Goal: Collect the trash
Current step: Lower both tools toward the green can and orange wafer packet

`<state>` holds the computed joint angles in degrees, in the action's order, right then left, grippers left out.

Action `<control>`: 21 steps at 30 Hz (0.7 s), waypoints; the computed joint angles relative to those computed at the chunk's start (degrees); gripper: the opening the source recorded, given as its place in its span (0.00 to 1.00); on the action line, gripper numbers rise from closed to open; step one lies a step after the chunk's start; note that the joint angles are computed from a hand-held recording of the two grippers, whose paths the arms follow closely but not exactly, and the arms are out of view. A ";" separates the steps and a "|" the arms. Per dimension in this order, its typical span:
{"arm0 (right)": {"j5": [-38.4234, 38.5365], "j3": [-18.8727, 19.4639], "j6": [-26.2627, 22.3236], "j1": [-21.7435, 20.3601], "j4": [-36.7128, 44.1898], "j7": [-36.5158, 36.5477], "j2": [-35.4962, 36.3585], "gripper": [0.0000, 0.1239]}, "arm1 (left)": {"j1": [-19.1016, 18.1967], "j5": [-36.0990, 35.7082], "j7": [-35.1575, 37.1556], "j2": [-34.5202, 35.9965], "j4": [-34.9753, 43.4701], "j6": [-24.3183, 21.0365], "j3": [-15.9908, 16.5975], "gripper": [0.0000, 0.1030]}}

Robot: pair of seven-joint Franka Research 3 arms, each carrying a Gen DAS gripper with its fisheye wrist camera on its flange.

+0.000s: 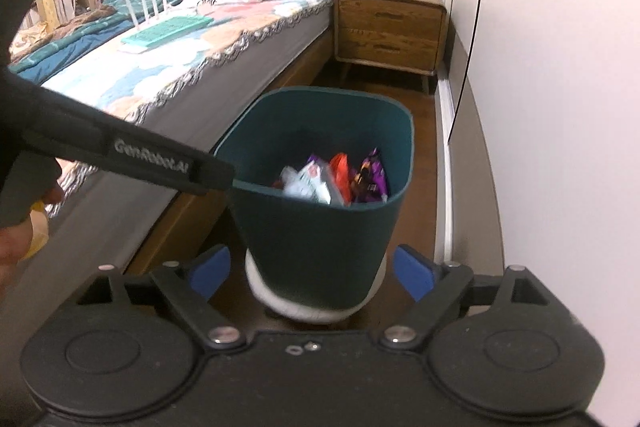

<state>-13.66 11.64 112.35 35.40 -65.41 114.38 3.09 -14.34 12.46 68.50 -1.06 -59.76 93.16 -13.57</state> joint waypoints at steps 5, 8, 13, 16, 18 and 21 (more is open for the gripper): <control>3.41 0.93 2.37 -1.09 -11.18 2.80 -5.84 0.75 | 1.37 -4.37 -0.53 -7.15 -11.64 3.54 1.25 0.78; 5.44 1.88 2.19 -1.99 -16.95 3.95 -8.10 0.76 | 1.84 -5.62 -0.82 -11.38 -19.33 6.03 1.60 0.78; 9.50 2.84 1.67 -2.97 -25.21 6.04 -9.73 0.77 | 1.66 -7.84 0.90 -16.44 -31.38 9.25 2.28 0.78; 11.37 3.14 1.39 -2.97 -28.03 5.87 -8.85 0.77 | 1.25 -9.58 1.95 -17.17 -36.61 10.33 2.63 0.78; 12.76 3.06 1.77 -2.73 -29.75 4.79 -7.85 0.77 | 0.92 -10.86 2.86 -17.05 -39.54 11.11 2.86 0.78; 14.34 2.96 2.43 -2.02 -31.53 1.16 -5.94 0.77 | 0.49 -11.02 4.39 -16.33 -43.76 12.64 2.54 0.78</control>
<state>0.68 14.60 114.78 33.38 -96.94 115.54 -2.85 -13.85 1.44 72.90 -17.39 -103.52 105.81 -11.03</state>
